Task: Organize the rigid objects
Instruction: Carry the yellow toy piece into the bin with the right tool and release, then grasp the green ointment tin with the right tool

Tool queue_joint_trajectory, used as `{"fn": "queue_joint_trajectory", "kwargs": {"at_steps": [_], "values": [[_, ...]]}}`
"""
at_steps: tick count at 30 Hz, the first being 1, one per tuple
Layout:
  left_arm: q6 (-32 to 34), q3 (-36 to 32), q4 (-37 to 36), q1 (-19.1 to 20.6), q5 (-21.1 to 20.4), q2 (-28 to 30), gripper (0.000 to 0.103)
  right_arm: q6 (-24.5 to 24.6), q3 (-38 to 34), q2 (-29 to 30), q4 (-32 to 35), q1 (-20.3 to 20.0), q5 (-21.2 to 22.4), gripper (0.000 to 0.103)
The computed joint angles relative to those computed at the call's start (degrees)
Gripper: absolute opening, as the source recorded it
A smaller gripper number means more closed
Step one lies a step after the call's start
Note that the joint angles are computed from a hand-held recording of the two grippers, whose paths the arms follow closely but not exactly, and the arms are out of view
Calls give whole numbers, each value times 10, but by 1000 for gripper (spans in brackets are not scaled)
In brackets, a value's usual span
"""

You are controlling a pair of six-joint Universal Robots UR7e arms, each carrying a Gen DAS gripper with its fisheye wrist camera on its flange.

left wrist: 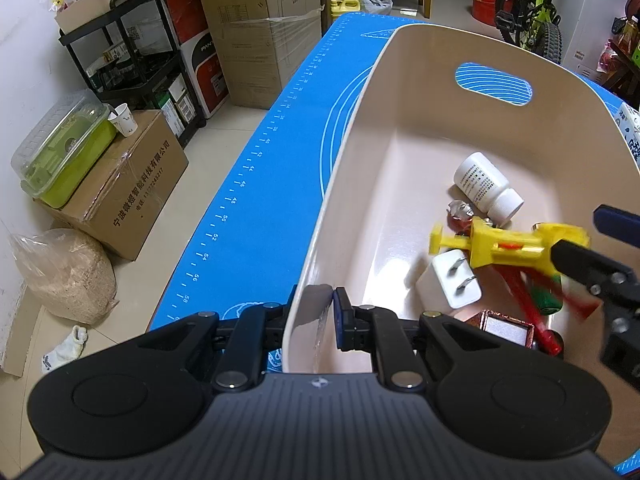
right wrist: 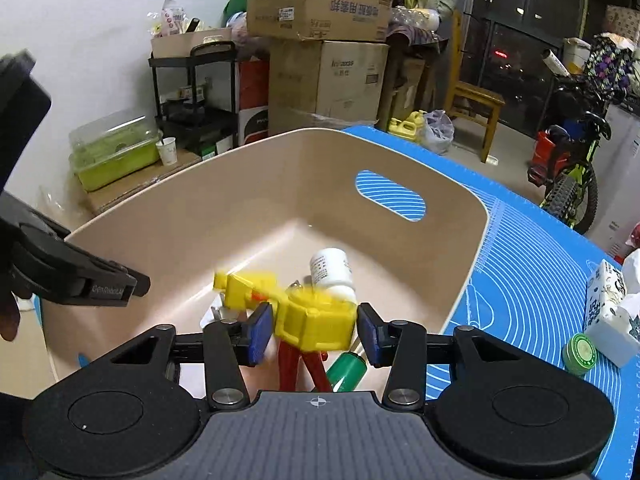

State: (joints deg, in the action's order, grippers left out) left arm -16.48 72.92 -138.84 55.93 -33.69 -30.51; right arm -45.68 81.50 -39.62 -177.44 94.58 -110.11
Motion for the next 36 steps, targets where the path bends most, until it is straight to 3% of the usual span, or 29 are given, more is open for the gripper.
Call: {"fn": "queue_joint_trajectory", "kwargs": {"at_steps": [7, 13, 23, 28, 36], "values": [[-1, -1, 1, 0, 0, 0, 17, 38, 9, -25, -12, -10, 37, 69], [-1, -1, 1, 0, 0, 0, 17, 60, 8, -36, -64, -19, 28, 76], [-1, -1, 1, 0, 0, 0, 17, 148, -41, -20, -103, -54, -44, 80], [-2, -1, 2, 0, 0, 0, 17, 151, -65, 2, -140, -76, -82, 83], [-5, -2, 6, 1, 3, 2, 18, 136, -165, 58, -117, -98, -133, 84]]}}
